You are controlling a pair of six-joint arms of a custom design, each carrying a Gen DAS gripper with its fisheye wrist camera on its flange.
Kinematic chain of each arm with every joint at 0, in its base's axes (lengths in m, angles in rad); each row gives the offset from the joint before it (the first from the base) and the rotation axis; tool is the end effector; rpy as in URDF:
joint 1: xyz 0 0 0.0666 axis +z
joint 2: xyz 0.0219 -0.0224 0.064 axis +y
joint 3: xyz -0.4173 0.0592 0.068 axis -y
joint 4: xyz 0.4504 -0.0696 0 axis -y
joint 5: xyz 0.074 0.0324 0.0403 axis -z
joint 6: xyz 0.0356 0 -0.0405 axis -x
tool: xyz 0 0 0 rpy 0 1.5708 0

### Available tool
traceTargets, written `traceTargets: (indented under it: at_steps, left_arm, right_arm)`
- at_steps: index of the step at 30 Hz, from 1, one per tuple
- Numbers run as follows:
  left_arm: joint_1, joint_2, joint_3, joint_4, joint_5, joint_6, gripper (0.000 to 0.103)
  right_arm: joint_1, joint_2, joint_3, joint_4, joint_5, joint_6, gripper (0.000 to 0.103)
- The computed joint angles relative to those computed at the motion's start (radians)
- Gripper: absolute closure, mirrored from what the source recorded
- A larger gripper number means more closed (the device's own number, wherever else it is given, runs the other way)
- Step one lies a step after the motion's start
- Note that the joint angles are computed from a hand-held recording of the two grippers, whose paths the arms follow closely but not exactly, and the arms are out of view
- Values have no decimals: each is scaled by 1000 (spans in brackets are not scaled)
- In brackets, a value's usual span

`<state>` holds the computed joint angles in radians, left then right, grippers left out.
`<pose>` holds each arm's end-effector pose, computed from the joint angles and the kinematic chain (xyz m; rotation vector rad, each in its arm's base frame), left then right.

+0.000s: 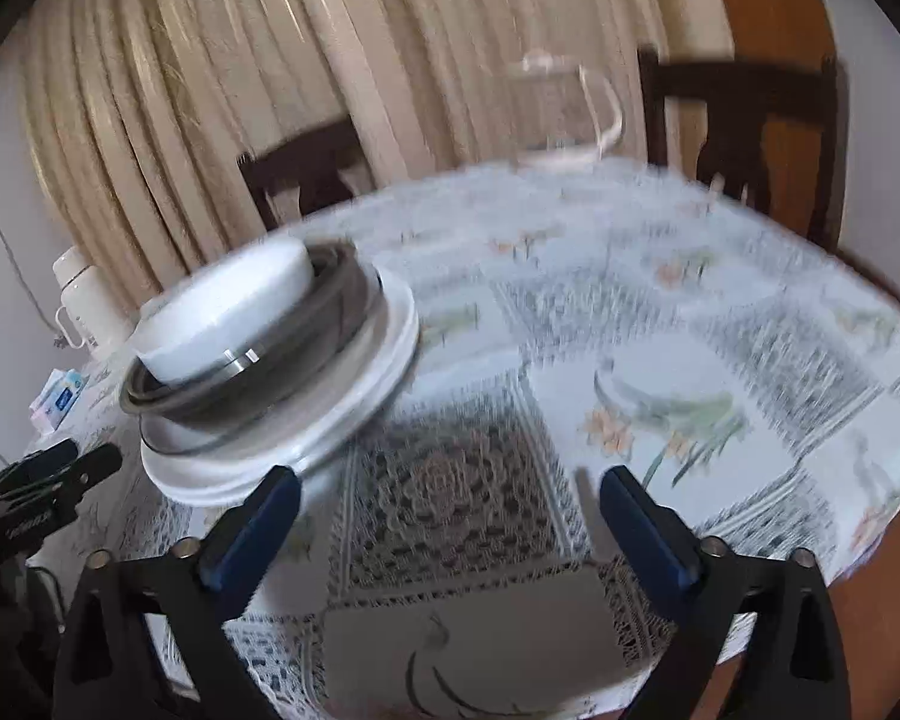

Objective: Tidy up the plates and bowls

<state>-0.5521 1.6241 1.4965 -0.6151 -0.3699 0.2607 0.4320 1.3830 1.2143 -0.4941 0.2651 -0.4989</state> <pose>0.5494 -0.3238 0.4137 0.1434 2.2485 -0.0042 0.4945 0.2173 0.4108 0.2177 2.2047 0.2208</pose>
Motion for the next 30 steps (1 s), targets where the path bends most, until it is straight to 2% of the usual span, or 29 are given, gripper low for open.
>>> traceTargets:
  at_steps: [4, 5, 7, 8, 10, 15, 17, 22, 27, 30]
  left_arm:
    - [-29, -44, -56, 107, -96, -49, 9]
    - [-38, -51, -66, 131, -123, -68, 7]
    - [-48, -55, -71, 143, -154, -86, 4]
    - [-53, -52, -69, 136, -164, -89, 4]
    - [-56, -49, -65, 123, -169, -95, 4]
    - [-82, -43, -67, 122, -234, -123, 3]
    - [-94, -39, -68, 129, -251, -150, 3]
    - [-100, -42, -69, 116, -222, -158, 3]
    - [-95, -43, -65, 89, -183, -133, 3]
    - [-98, -41, -64, 87, -185, -136, 3]
  right_arm:
    - [57, -20, -17, 75, 194, 109, 0]
    - [64, -17, -14, 75, 218, 122, 0]
    - [73, 4, 12, 25, 250, 111, 0]
    - [70, 19, 31, -20, 239, 94, 0]
    - [65, 23, 34, -36, 207, 79, 0]
    - [94, 2, 6, 16, 259, 124, 0]
    - [101, 4, 7, 20, 246, 138, 0]
    - [109, 20, 18, -1, 207, 148, 0]
    - [114, 19, 15, 6, 211, 151, 0]
    - [115, 20, 16, 3, 209, 148, 0]
